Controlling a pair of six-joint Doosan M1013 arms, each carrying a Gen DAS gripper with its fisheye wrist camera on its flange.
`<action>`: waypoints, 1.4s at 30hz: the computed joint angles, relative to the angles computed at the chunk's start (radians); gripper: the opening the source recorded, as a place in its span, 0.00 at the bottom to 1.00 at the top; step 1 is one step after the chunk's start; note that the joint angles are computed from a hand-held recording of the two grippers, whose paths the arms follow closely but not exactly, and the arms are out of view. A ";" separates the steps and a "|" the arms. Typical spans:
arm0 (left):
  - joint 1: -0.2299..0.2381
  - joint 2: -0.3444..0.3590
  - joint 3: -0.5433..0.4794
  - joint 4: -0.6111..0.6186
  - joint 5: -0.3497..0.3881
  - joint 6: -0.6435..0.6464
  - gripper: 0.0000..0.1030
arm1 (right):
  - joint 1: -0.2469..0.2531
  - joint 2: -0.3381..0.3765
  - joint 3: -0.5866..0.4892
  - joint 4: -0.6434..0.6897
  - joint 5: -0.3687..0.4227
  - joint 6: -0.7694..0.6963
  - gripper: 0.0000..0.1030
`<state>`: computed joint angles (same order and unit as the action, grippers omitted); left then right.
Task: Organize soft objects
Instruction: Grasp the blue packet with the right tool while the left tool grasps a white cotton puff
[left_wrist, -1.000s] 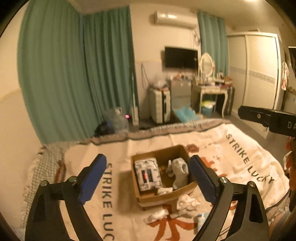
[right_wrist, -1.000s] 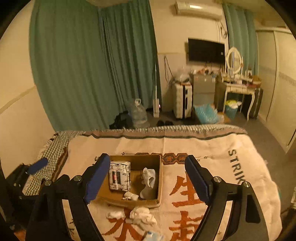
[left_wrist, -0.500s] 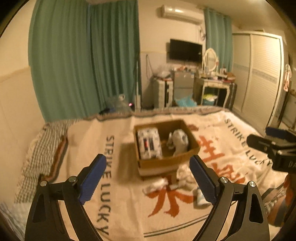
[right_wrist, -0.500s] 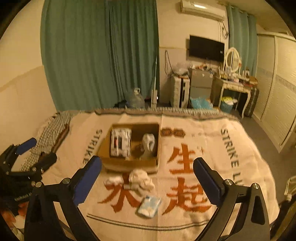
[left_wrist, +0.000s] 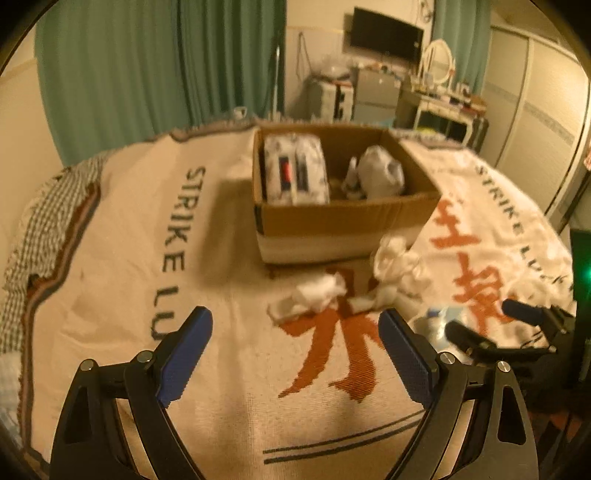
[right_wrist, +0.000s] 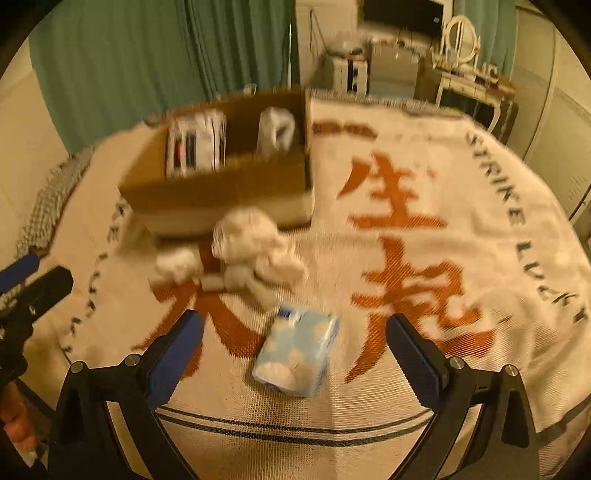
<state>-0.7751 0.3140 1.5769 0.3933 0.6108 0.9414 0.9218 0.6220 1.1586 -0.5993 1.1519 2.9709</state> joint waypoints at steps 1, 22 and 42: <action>0.001 0.011 -0.005 -0.015 0.013 0.019 0.90 | -0.006 0.011 0.001 0.031 -0.012 -0.018 0.93; 0.037 0.148 -0.110 -0.182 0.059 0.108 0.88 | -0.059 -0.008 0.102 -0.039 -0.107 0.160 0.51; 0.045 0.184 -0.119 -0.240 0.016 0.149 0.38 | -0.090 0.017 0.107 -0.056 -0.160 0.189 0.51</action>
